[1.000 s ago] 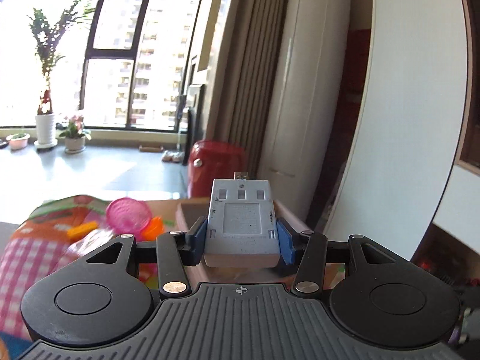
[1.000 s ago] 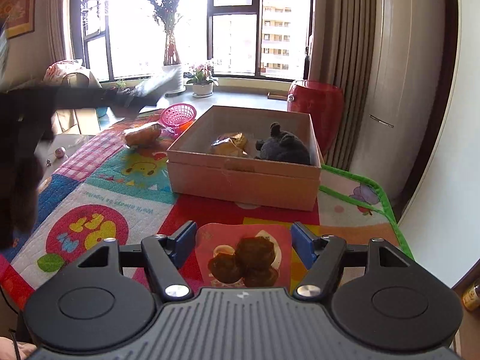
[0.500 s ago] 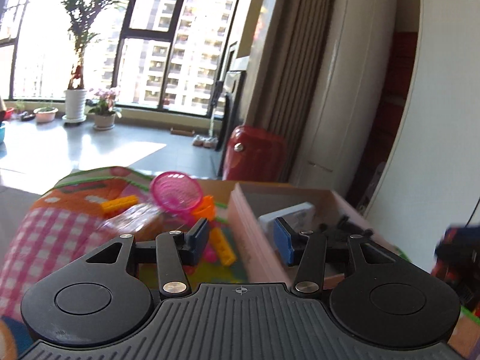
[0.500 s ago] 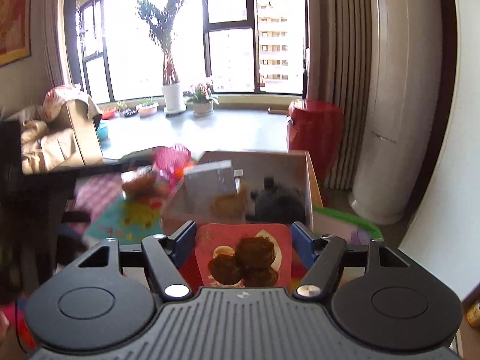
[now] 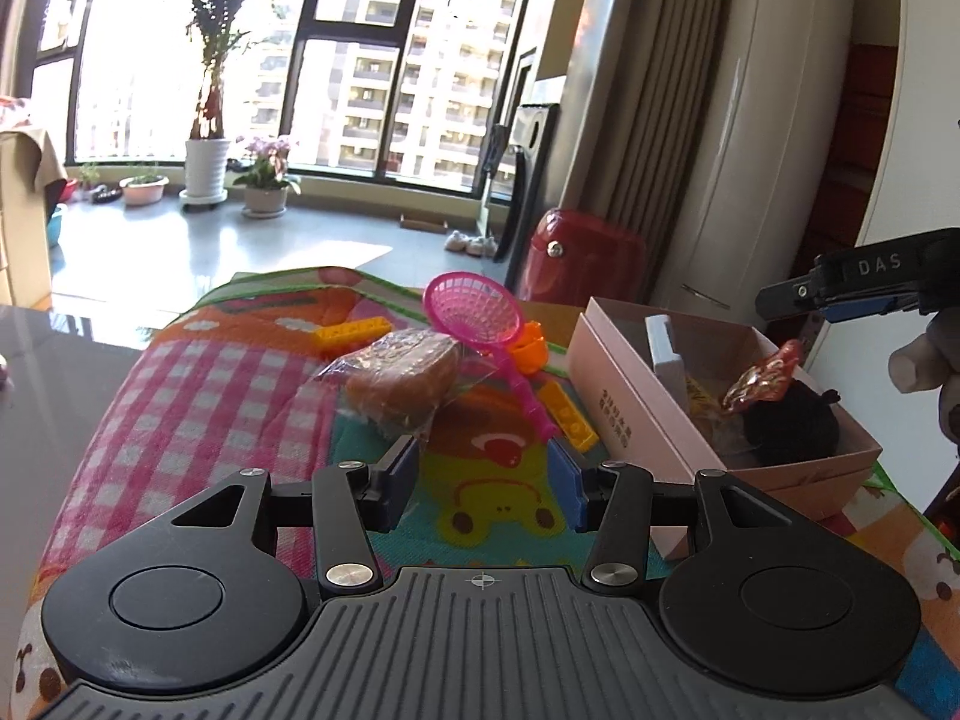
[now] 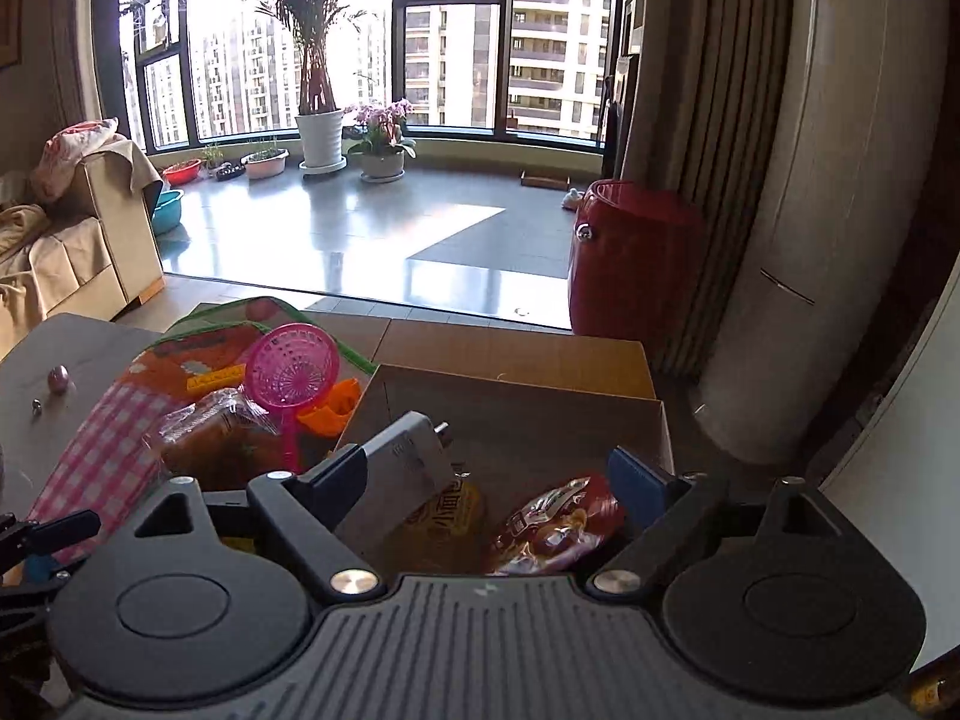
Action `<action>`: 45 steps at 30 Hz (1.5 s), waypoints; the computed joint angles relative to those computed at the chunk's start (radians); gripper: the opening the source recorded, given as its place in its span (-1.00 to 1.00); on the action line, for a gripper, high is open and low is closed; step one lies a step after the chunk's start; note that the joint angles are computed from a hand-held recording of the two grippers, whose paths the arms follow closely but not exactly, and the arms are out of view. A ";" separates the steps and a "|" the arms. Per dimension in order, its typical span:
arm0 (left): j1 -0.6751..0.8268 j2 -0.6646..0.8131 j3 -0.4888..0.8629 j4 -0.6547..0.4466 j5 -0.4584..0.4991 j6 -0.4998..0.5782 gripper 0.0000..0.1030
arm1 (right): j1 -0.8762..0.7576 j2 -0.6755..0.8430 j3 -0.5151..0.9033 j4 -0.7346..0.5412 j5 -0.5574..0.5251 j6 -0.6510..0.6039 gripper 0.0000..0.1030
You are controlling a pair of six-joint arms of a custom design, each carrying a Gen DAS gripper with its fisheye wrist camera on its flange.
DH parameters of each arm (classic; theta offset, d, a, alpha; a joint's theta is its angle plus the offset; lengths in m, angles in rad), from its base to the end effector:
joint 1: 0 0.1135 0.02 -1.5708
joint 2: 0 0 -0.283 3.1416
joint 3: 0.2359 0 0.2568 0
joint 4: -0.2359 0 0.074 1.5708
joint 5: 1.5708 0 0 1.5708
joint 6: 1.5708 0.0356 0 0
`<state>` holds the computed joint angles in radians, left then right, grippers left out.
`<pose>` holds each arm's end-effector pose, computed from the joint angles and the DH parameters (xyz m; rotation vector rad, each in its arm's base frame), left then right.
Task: Organize objects
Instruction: 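Carry the white box and snack tray into the pink box and release both, then grasp the pink strainer with the right tool while the left tool grasps the bagged bread loaf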
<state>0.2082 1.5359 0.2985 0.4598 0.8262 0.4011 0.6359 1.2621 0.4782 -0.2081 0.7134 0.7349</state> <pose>0.2192 0.0195 0.1112 0.5832 2.0435 -0.6114 0.1815 0.1050 0.1649 0.3610 2.2371 -0.2252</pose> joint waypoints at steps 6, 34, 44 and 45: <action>-0.042 0.052 0.011 0.092 -0.028 -0.026 0.00 | -0.085 0.087 -0.001 0.145 -0.034 -0.109 0.74; -0.046 0.256 0.334 -0.227 -0.056 0.189 -0.67 | -0.174 0.614 0.604 0.092 -0.299 -0.347 1.00; 0.075 0.300 0.371 -0.277 0.059 0.239 -0.63 | -0.199 0.989 0.989 -0.133 -0.292 -0.331 0.62; 0.079 0.298 0.371 -0.294 0.071 0.264 -0.63 | -0.192 0.967 0.962 -0.116 -0.289 -0.331 0.61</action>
